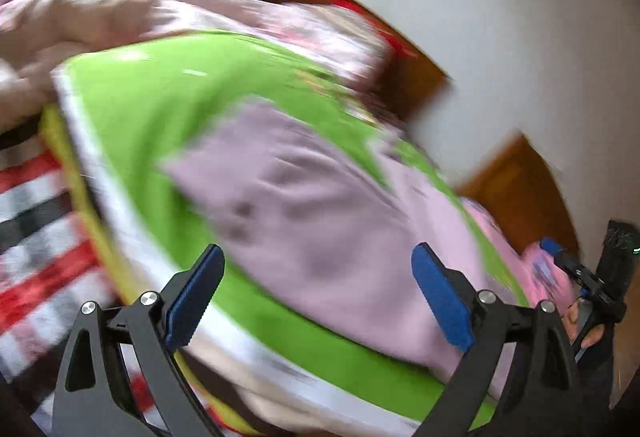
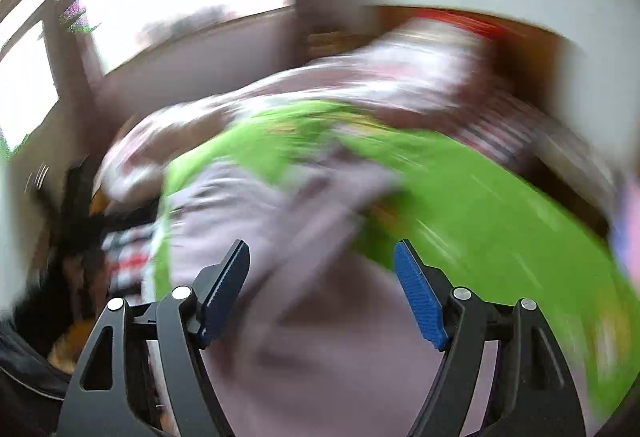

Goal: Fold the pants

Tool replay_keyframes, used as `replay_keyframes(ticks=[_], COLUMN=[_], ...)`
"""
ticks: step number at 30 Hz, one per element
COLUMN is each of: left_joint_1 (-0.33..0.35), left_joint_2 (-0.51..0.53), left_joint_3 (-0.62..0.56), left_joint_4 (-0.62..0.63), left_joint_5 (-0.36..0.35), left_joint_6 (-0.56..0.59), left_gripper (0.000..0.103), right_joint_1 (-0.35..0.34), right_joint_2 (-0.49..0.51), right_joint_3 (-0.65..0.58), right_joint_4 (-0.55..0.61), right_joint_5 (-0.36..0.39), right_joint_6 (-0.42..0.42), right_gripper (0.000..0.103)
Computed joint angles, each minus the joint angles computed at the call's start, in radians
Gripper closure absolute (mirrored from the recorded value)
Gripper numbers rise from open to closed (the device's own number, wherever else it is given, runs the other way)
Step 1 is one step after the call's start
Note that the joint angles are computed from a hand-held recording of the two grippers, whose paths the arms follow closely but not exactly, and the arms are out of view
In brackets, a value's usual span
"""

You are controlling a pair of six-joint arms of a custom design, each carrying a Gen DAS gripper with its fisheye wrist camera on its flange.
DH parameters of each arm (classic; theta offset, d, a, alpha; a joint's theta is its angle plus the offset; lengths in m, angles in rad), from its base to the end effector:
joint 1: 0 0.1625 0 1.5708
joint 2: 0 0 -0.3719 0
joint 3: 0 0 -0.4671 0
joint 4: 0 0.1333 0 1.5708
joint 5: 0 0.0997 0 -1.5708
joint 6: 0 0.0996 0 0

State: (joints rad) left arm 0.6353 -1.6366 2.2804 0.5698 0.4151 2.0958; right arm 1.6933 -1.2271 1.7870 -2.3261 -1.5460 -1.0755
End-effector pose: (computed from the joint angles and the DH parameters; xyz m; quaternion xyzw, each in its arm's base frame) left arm -0.0840 -0.3407 0.1807 -0.1423 0.8177 -0.5312 0.1702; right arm 0.2127 -0.6169 0.1863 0.5621 -0.8212 0.0923 0.0338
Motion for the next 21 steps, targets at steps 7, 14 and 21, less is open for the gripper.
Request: replay_keyframes(ticks=[7, 14, 21], left_joint_1=[0.157, 0.283, 0.189], left_joint_2=[0.051, 0.116, 0.134], left_joint_3=[-0.116, -0.195, -0.195], left_joint_4=[0.043, 0.068, 0.108], left_joint_5=[-0.049, 0.090, -0.017], left_joint_6=[0.165, 0.258, 0.333], left_gripper=[0.020, 0.021, 0.092], right_joint_1=[0.209, 0.255, 0.262], right_joint_2=[0.483, 0.684, 0.594], right_joint_3=[-0.314, -0.489, -0.364], right_joint_4=[0.121, 0.266, 0.106], right_joint_5=[-0.151, -0.242, -0.164], right_joint_6=[-0.105, -0.119, -0.176], right_gripper=[0.047, 0.061, 0.090])
